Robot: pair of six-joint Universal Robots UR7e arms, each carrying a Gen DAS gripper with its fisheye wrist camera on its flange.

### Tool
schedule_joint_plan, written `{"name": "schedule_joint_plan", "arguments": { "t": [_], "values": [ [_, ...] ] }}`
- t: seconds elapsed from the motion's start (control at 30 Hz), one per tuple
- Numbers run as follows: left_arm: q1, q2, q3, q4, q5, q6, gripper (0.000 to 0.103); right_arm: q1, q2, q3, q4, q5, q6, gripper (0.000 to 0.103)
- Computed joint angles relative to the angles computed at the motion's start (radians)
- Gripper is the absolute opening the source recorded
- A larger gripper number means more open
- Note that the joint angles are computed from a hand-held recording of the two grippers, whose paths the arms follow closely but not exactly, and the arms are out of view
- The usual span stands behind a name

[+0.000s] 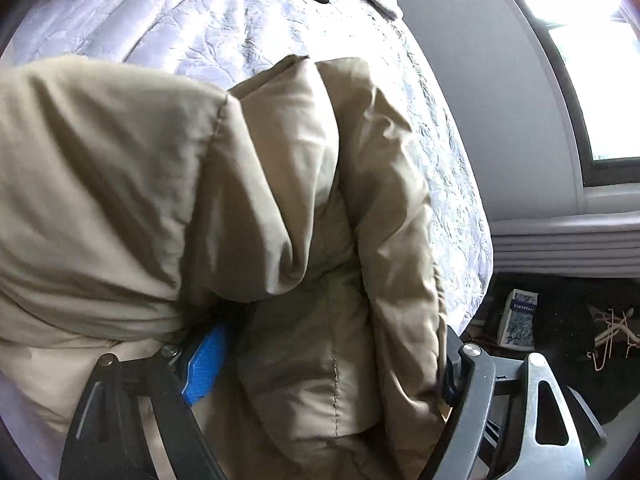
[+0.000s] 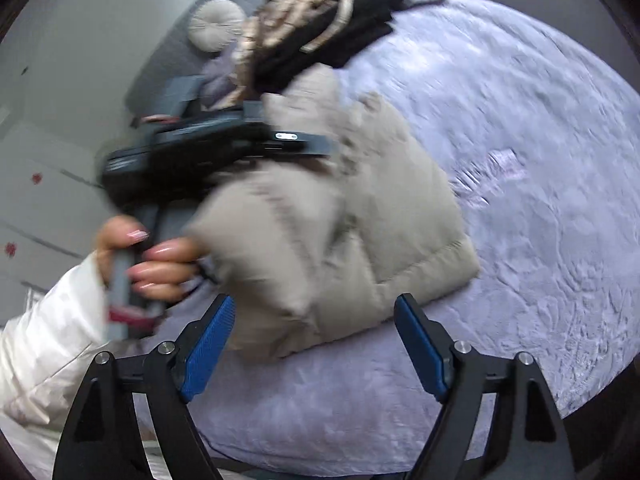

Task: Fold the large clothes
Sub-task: 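Lower the folded jacket bundle onto the bed with both tools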

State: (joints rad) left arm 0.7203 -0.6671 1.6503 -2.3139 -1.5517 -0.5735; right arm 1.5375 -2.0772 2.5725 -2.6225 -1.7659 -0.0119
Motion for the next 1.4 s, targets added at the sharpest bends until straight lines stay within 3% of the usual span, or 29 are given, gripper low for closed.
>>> {"name": "schedule_joint_plan", "arguments": {
  "t": [0.07,0.13,0.23,0.27,0.3,0.33,0.4,0.47,0.53,0.63,0.67,0.8,0.97,1.1,1.23,1.33,1.4],
  "values": [
    [0.019,0.014,-0.081,0.078,0.014,0.029,0.083,0.082,0.07,-0.022,-0.025,-0.074,0.009,0.086],
    [0.031,0.041,-0.125,0.104,0.025,0.049,0.083,0.099,0.088,-0.033,-0.022,-0.106,-0.008,0.086],
    [0.033,0.054,-0.179,0.154,0.03,0.092,0.083,0.134,0.174,-0.047,-0.122,-0.141,0.021,0.085],
    [0.024,0.054,-0.184,0.152,0.029,0.107,0.083,0.147,0.179,-0.054,-0.135,-0.161,0.028,0.068],
    [0.015,0.064,-0.186,0.136,0.03,0.113,0.083,0.147,0.205,-0.055,-0.175,-0.179,0.02,0.024],
    [0.005,0.053,-0.182,0.125,0.038,0.123,0.083,0.155,0.231,-0.063,-0.198,-0.218,0.029,0.015],
    [-0.015,0.027,-0.161,0.08,0.079,0.147,0.083,0.13,0.239,-0.065,-0.215,-0.238,0.05,0.013],
    [-0.026,-0.026,-0.124,0.027,0.187,0.187,0.083,0.107,0.225,-0.057,-0.213,-0.276,0.047,0.013],
    [-0.043,-0.078,-0.051,-0.041,0.351,0.21,0.083,0.086,0.195,-0.046,-0.189,-0.3,0.05,0.013],
    [-0.029,-0.088,-0.018,-0.003,0.509,0.163,0.083,0.001,0.13,-0.012,-0.146,-0.284,0.042,0.013],
    [-0.019,-0.078,-0.023,0.018,0.53,0.14,0.083,-0.027,0.128,-0.004,-0.153,-0.271,0.028,0.013],
    [0.032,-0.049,-0.013,-0.012,0.545,0.118,0.083,-0.134,0.109,0.031,-0.163,-0.211,-0.004,0.014],
    [0.023,0.058,-0.079,0.002,0.623,0.136,0.088,-0.173,0.161,0.035,-0.223,-0.227,-0.04,0.015],
    [0.01,0.123,-0.134,0.006,0.655,0.163,0.09,-0.259,0.177,0.037,-0.256,-0.177,-0.079,0.017],
    [-0.003,0.139,-0.146,0.03,0.691,0.161,0.09,-0.292,0.141,0.012,-0.163,-0.137,-0.081,0.018],
    [0.002,0.131,-0.14,0.029,0.685,0.156,0.09,-0.286,0.059,-0.013,-0.05,-0.142,-0.068,0.031],
    [0.004,0.127,-0.138,0.033,0.682,0.154,0.09,-0.284,0.015,-0.02,-0.015,-0.151,-0.07,0.034]
  ]
}}
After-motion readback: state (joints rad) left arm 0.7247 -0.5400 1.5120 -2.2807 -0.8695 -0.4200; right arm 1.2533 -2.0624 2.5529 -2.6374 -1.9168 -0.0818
